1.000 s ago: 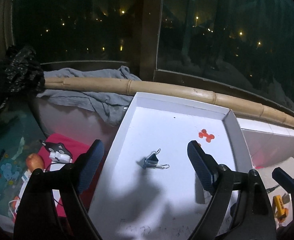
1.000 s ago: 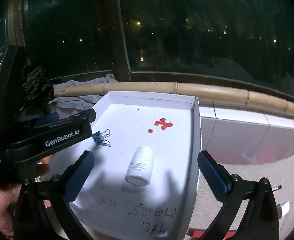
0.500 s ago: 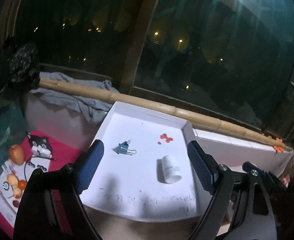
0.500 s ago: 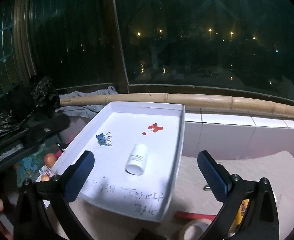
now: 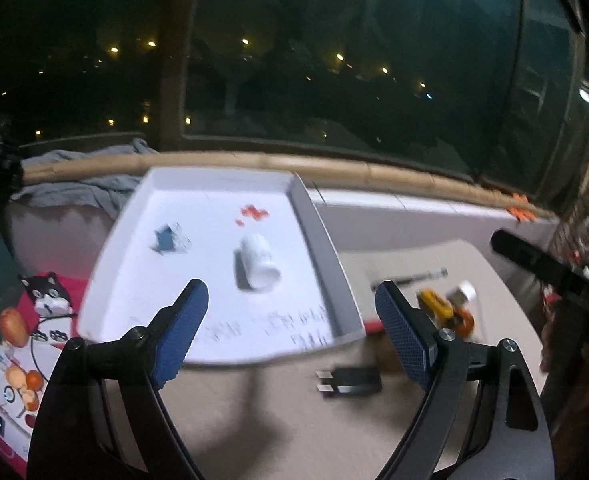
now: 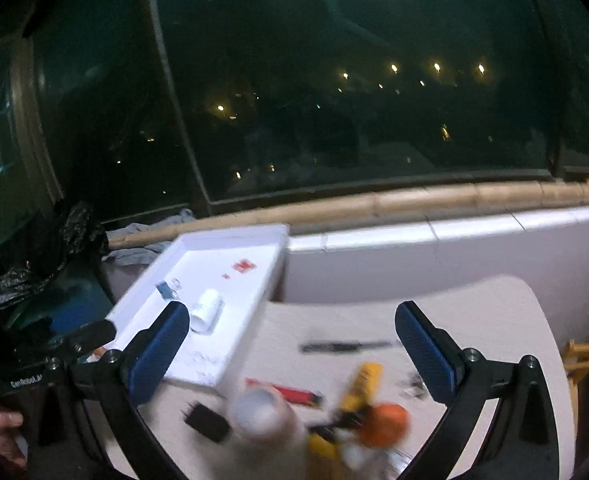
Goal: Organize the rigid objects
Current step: 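Move both tools back over the remaining objects on the table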
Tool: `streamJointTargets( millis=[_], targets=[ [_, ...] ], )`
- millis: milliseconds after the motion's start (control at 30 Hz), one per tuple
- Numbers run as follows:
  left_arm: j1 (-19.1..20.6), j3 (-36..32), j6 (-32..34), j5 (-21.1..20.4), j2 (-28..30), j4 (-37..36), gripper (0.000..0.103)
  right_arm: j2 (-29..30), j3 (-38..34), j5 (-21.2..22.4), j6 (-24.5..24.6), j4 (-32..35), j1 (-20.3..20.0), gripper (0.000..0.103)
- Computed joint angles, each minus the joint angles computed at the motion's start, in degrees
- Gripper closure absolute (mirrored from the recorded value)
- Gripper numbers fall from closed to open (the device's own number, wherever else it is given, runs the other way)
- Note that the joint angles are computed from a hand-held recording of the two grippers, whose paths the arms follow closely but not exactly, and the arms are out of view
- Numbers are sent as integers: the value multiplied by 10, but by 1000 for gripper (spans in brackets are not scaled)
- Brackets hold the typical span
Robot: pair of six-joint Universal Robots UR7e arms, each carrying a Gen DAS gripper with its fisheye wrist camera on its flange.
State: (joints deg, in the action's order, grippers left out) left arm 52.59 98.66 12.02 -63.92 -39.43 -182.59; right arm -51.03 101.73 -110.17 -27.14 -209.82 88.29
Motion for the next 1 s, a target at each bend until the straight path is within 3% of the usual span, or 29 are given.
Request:
streamJointTargets(
  millis=[167, 300, 533, 1000],
  targets=[
    [5, 19, 40, -35, 1, 38, 17, -53, 73, 24, 6, 4, -37, 1],
    [6, 16, 112, -62, 10, 92, 17, -87, 118, 47, 1, 33, -64, 2],
    [11, -24, 186, -118, 34, 186, 17, -107, 142, 64, 25, 45, -78, 2],
    [21, -104, 188, -108, 76, 312, 17, -133, 167, 82, 65, 66, -102, 2]
  ],
)
